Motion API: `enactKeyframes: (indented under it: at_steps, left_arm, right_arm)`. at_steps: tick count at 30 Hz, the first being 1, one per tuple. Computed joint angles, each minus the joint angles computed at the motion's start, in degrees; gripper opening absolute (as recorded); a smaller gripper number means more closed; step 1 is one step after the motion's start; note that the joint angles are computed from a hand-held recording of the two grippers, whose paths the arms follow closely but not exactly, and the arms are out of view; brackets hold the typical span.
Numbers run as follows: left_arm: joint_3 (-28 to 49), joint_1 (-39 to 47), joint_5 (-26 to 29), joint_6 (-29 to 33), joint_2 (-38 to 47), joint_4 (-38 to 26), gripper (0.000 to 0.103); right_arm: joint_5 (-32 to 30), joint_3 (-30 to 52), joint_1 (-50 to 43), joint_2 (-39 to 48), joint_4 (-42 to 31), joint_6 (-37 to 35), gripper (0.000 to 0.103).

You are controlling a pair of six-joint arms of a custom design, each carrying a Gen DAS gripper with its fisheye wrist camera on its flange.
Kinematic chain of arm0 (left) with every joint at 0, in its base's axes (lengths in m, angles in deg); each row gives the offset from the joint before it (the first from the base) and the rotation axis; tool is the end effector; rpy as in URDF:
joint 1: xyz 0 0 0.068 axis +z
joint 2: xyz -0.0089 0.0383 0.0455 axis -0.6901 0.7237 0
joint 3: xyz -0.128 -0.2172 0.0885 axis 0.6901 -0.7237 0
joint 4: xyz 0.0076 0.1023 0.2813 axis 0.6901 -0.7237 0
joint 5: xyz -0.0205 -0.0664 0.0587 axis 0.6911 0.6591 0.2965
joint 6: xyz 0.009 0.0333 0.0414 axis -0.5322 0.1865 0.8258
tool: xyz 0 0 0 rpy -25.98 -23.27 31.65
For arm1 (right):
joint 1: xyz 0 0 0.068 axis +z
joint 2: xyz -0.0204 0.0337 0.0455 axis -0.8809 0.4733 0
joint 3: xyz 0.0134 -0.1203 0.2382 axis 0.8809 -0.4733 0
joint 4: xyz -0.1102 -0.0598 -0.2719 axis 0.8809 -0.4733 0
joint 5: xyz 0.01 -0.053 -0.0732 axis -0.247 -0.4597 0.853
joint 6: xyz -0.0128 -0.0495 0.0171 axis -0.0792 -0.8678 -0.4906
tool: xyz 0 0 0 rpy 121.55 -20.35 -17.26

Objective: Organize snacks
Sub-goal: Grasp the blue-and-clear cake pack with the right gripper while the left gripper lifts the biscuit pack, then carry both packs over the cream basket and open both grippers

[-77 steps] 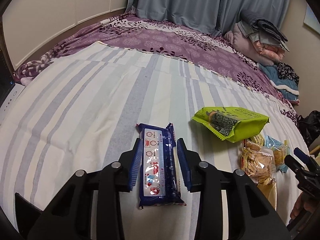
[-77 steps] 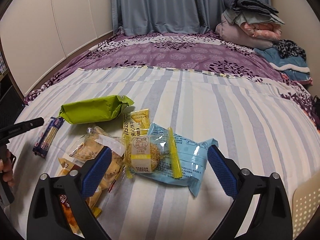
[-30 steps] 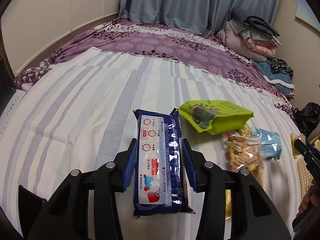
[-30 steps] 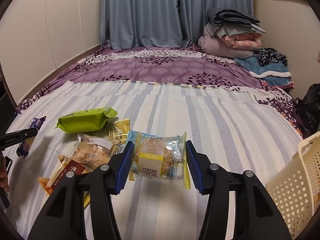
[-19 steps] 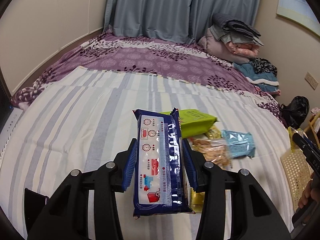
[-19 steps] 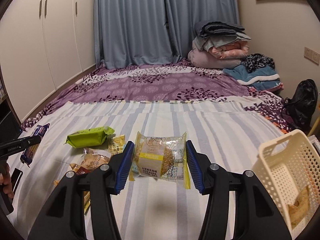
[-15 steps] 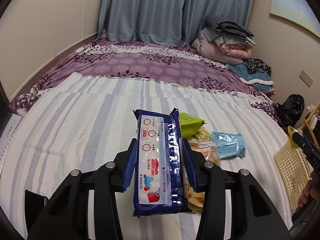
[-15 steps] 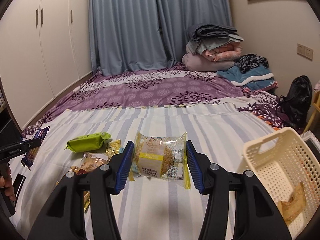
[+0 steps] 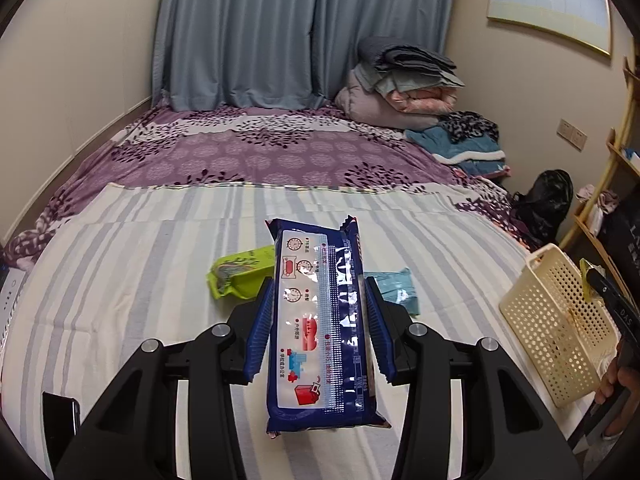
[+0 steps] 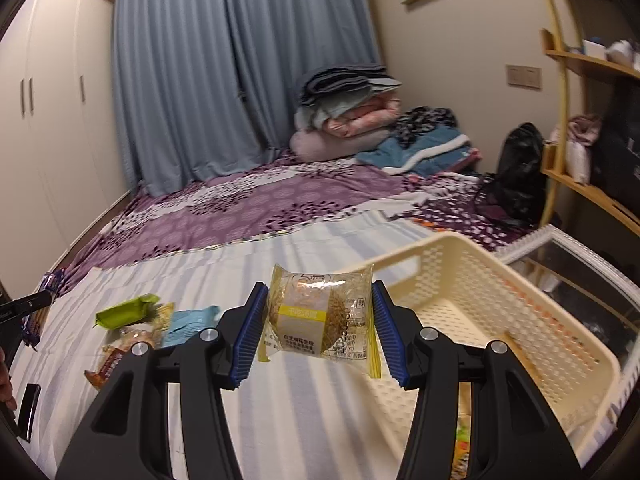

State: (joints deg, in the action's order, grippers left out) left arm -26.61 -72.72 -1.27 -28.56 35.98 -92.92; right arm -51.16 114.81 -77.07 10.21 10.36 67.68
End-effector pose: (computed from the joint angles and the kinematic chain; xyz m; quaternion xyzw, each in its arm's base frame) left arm 0.2100 -0.0957 0.3117 -0.1917 0.8841 0.0091 0.4261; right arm 0.3335 -0.0722 0.2749 -0.0921 0.8533 0.1291 0.4968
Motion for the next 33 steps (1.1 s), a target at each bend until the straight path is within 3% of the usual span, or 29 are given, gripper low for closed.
enactKeyframes:
  at_steps: [6, 9, 20, 33]
  left_arm:
    - [5.3, -4.9, -1.5, -0.1, 7.0, 0.4, 0.045]
    - [8.0, -6.7, -1.4, -0.1, 11.0, 0.8, 0.045]
    - [24.1, -13.0, -0.1, 5.2, 28.5, 2.9, 0.045]
    - [49.5, -17.4, 9.5, 13.3, 52.0, 3.7, 0.045]
  right_arm:
    - [-2.3, 0.1, -9.3, 2.0, 1.1, -0.3, 0.058]
    - [-3.4, -0.1, -13.4, 3.6, 2.8, 1.1, 0.081]
    - [-6.6, 1.4, -21.5, 8.6, 6.5, 3.0, 0.084]
    - [-8.7, 1.2, -25.9, 9.8, 8.9, 3.1, 0.088]
